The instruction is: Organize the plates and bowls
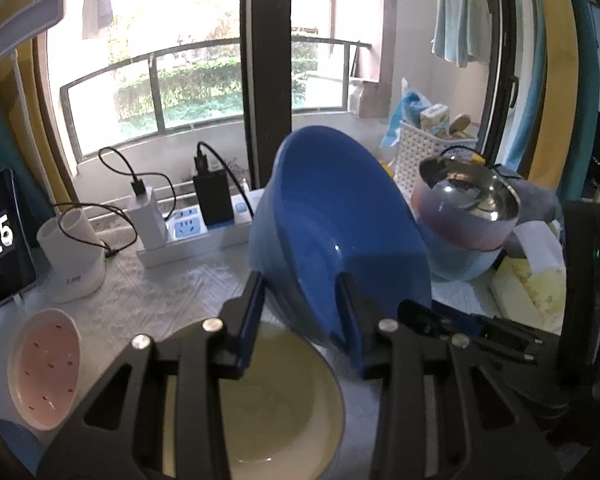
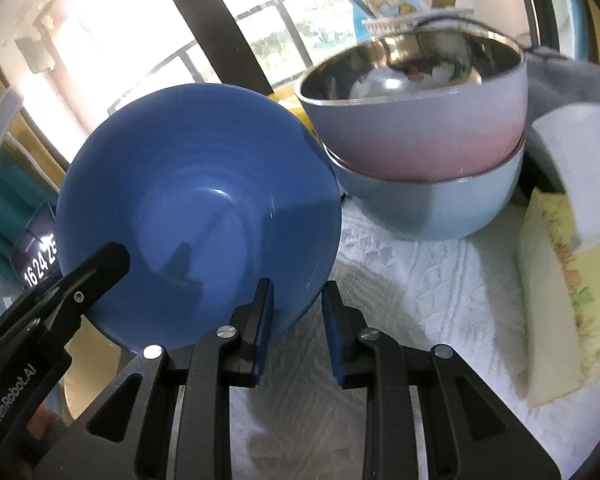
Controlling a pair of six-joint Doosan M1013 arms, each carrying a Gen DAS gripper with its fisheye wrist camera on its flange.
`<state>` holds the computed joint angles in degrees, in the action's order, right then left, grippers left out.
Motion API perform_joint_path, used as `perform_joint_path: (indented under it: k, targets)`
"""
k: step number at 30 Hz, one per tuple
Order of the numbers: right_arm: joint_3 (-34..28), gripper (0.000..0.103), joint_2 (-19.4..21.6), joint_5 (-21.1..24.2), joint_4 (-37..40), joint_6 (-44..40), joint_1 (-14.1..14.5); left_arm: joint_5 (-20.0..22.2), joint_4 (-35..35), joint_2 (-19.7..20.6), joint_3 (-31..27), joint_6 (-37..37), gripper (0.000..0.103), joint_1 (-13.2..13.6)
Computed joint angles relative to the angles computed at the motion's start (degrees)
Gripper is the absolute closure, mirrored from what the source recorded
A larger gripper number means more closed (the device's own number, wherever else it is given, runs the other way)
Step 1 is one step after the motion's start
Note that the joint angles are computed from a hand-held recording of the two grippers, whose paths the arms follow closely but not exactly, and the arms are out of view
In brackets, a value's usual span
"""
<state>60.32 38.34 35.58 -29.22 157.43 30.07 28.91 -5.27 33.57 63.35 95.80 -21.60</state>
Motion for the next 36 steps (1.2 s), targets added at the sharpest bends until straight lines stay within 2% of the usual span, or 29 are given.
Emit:
perform_joint_path:
  k: [9,17,25,36]
  targets:
    - [2.1,0.077,-2.5,1.4,-9.1,5.5,2.0,-2.8,-3.2,-2.9,3.5,2.6,0.065,0.3]
    - [4.2,0.077,-4.8,2.6,-14.7,11.1,4.2,-6.1,-8.9,-6.7,8.1,8.2,0.065,0.5]
    - [6.1,0.078,-7.2,3.2,-18.0,13.9,6.1,-8.7,-11.8,-10.7,12.6,10.8,0.065,0.9]
    - [7.0,0.078,-8.2,3.5,-19.0,14.4,8.5,-9.8,-12.8,-14.4,17.5,11.1,0.065,2.0]
